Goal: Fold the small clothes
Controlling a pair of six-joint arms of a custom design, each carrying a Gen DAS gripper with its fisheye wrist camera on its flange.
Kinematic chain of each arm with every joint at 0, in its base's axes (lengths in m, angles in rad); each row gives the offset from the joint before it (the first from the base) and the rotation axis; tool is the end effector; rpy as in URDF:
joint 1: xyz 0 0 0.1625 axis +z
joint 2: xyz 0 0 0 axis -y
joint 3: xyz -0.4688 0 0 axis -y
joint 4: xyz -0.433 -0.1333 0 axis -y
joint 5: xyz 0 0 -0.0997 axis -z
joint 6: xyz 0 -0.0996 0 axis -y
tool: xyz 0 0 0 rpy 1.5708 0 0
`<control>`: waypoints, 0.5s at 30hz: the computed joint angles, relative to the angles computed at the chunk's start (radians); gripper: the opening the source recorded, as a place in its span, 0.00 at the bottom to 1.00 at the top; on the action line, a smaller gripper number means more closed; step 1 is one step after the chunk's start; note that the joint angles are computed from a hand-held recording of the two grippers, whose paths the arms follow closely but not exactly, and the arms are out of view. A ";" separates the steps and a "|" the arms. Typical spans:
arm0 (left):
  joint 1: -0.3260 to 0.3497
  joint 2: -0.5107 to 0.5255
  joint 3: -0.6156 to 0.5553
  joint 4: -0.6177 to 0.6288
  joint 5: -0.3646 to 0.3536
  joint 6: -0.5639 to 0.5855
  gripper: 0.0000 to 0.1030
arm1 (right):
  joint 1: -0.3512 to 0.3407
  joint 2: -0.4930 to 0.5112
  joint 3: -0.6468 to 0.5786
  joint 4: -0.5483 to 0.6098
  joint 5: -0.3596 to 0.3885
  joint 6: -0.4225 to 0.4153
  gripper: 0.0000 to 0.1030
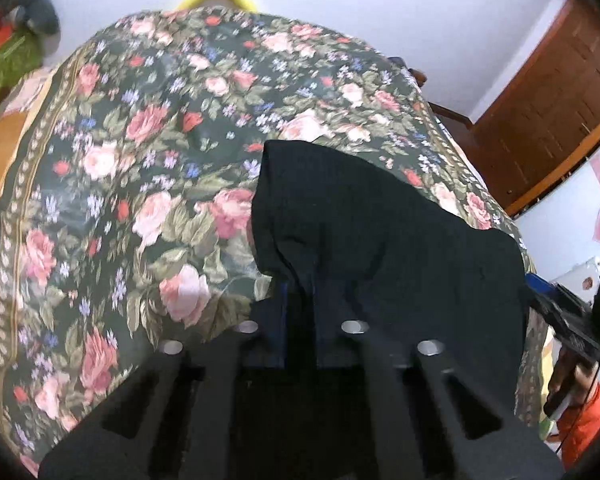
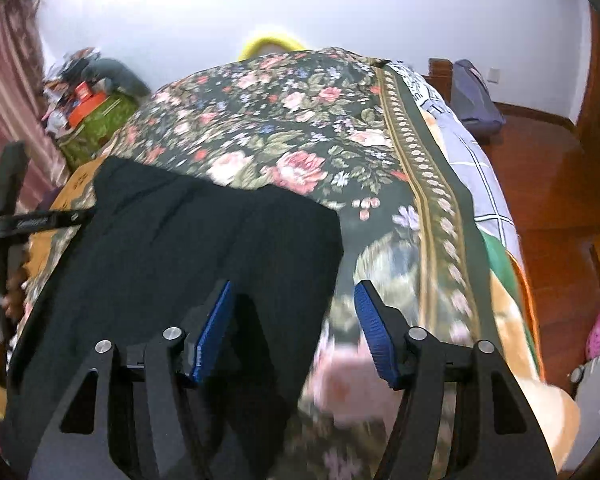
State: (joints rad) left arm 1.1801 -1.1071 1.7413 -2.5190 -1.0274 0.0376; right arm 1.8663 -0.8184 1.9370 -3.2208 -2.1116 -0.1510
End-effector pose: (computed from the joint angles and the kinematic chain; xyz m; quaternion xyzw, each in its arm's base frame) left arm -0.0880 -0.6988 0.2749 0.1612 0.9387 -0.1948 0.2345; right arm 0.2645 -0.5872 0.0922 0.1375 -0.9223 0.2710 0.2388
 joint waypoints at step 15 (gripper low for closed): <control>-0.029 -0.115 0.107 -0.049 0.262 0.005 0.38 | 0.089 -0.017 -0.002 0.086 -0.017 -0.017 0.42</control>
